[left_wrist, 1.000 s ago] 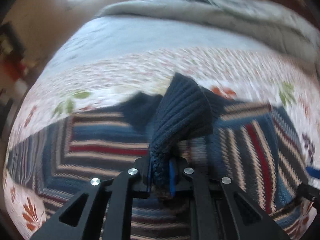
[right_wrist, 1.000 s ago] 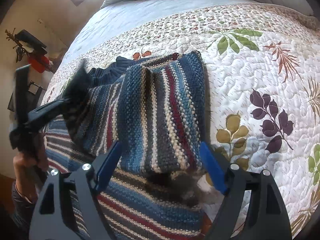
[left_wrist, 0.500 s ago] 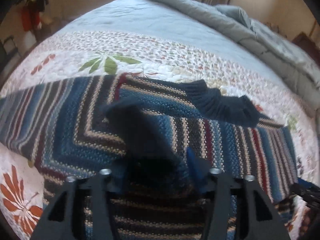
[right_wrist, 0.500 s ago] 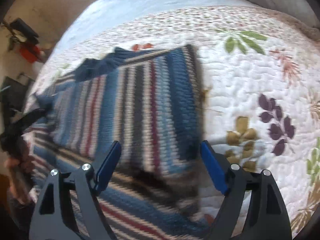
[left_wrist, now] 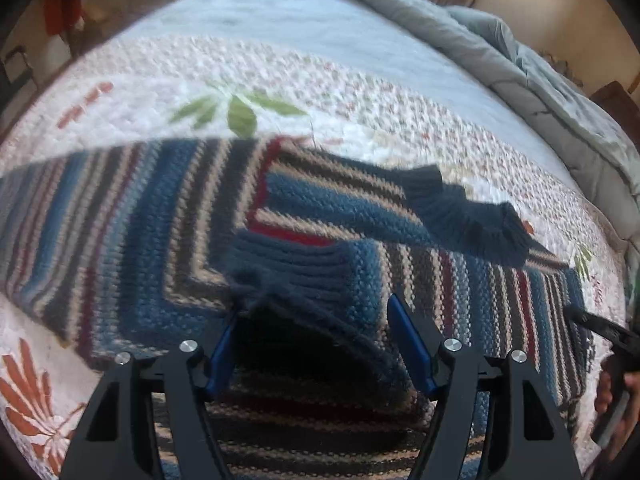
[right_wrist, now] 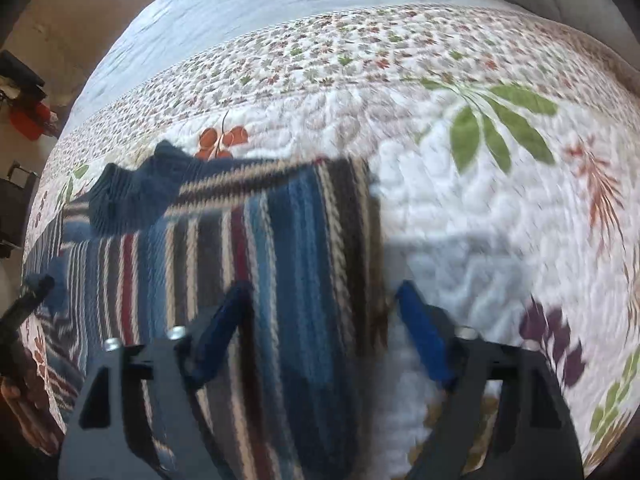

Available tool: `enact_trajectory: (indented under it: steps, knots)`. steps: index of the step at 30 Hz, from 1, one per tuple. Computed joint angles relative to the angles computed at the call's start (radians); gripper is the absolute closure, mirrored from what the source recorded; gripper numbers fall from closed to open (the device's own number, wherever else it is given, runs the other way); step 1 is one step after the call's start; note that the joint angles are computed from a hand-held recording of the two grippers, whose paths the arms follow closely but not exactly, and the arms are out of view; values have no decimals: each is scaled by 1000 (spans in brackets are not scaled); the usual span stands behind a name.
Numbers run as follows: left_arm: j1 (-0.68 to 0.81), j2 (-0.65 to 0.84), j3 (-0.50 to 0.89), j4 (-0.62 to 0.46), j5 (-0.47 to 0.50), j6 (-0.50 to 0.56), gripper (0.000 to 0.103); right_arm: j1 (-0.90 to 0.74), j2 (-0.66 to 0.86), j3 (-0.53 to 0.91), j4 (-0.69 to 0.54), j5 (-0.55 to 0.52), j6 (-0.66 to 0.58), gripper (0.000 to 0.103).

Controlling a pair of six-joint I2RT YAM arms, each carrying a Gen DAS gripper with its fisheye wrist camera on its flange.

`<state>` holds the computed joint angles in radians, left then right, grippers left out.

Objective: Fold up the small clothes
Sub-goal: 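Fold the sleeve across the sweater body with the right gripper and release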

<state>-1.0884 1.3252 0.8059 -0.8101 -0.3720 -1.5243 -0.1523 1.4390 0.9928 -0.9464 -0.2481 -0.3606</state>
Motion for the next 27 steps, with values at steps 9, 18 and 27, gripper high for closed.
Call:
enact_trajectory:
  steps: [9, 18, 27]
  knots:
    - [27, 46, -1, 117, -10, 14, 71, -69, 71, 104, -55, -113, -8, 87]
    - [61, 118, 24, 116, 7, 68, 72, -219, 165, 93, -43, -233, -42, 80]
    - [-141, 50, 142, -237, -89, -132, 34, -373, -84, 17, -333, -173, -369, 47]
